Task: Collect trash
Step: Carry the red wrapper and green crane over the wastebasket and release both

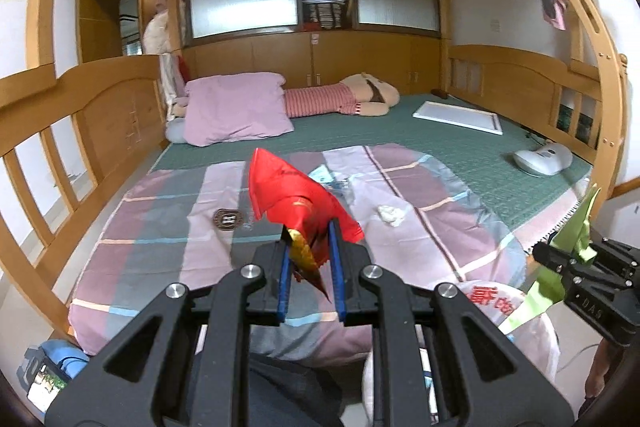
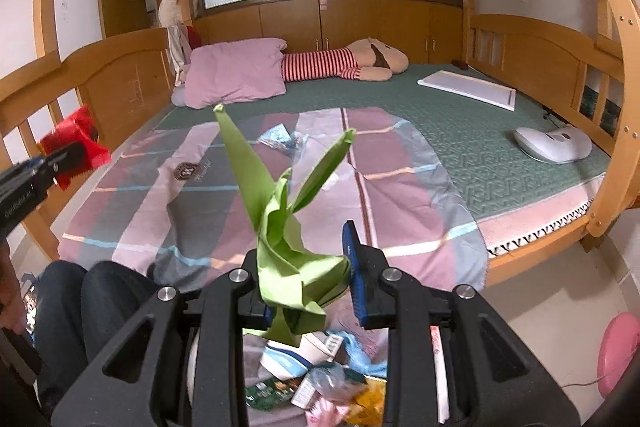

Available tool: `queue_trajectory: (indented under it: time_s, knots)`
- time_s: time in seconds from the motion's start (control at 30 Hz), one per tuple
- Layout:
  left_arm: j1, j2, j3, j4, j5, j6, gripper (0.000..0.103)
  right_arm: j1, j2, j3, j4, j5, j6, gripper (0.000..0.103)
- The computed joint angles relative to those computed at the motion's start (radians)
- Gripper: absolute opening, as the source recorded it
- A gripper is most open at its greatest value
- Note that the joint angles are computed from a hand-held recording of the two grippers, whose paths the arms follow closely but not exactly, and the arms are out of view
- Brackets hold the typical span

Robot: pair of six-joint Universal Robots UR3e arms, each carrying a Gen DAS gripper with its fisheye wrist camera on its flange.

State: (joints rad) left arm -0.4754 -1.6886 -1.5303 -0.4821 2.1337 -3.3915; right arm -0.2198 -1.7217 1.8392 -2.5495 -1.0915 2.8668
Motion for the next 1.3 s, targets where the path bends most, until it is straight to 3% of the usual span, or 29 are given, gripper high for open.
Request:
queue_trajectory:
  time_s: [0.27, 0.37, 0.47, 0.5, 0.57, 0.73, 0.8, 0.93, 1.07, 1.13, 1.17, 1.2, 1.3]
  knots:
    - [-0.034, -0.055, 0.035, -0.027, -0.050, -0.004, 0.017, -0.057, -0.040, 0.071, 0.084, 0.022, -0.069, 0.029]
    - [-0.028, -0.064, 0.038, -0.038, -0.092, -0.004, 0.017, -0.068, -0.007, 0.051, 0.182, 0.049, -0.101, 0.029]
    - [-0.020, -0.067, 0.032, -0.041, -0.128, 0.003, 0.017, -0.036, 0.053, 0.048, 0.237, -0.016, -0.114, 0.030]
    - [-0.017, -0.068, 0.031, -0.043, -0.145, 0.005, 0.017, -0.032, 0.062, 0.053, 0.235, -0.031, -0.114, 0.031]
    - [-0.012, -0.073, 0.035, -0.056, -0.177, 0.002, 0.017, -0.044, 0.067, 0.071, 0.247, -0.036, -0.101, 0.049]
    - [0.036, -0.088, 0.034, -0.100, -0.351, 0.014, 0.017, -0.140, 0.004, 0.100, 0.254, 0.046, -0.074, 0.055]
    - [0.031, -0.119, 0.054, -0.121, -0.380, 0.037, 0.018, -0.192, -0.032, 0.117, 0.232, 0.077, -0.051, 0.060]
    - [0.014, -0.188, 0.101, -0.155, -0.443, 0.067, 0.022, -0.265, -0.071, 0.137, 0.211, 0.115, -0.027, 0.061]
    - [-0.002, -0.249, 0.139, -0.163, -0.485, 0.102, 0.039, -0.279, -0.041, 0.110, 0.201, 0.103, -0.001, 0.061]
    - [-0.010, -0.274, 0.152, -0.156, -0.489, 0.118, 0.055, -0.273, -0.015, 0.095, 0.186, 0.086, 0.020, 0.061]
    - [-0.012, -0.281, 0.154, -0.152, -0.488, 0.125, 0.071, -0.267, 0.003, 0.084, 0.179, 0.079, 0.032, 0.061]
    - [-0.011, -0.286, 0.150, -0.140, -0.490, 0.132, 0.079, -0.258, 0.023, 0.070, 0.175, 0.070, 0.045, 0.061]
    - [0.012, -0.297, 0.134, -0.106, -0.519, 0.149, 0.088, -0.229, 0.097, 0.011, 0.172, 0.044, 0.080, 0.061]
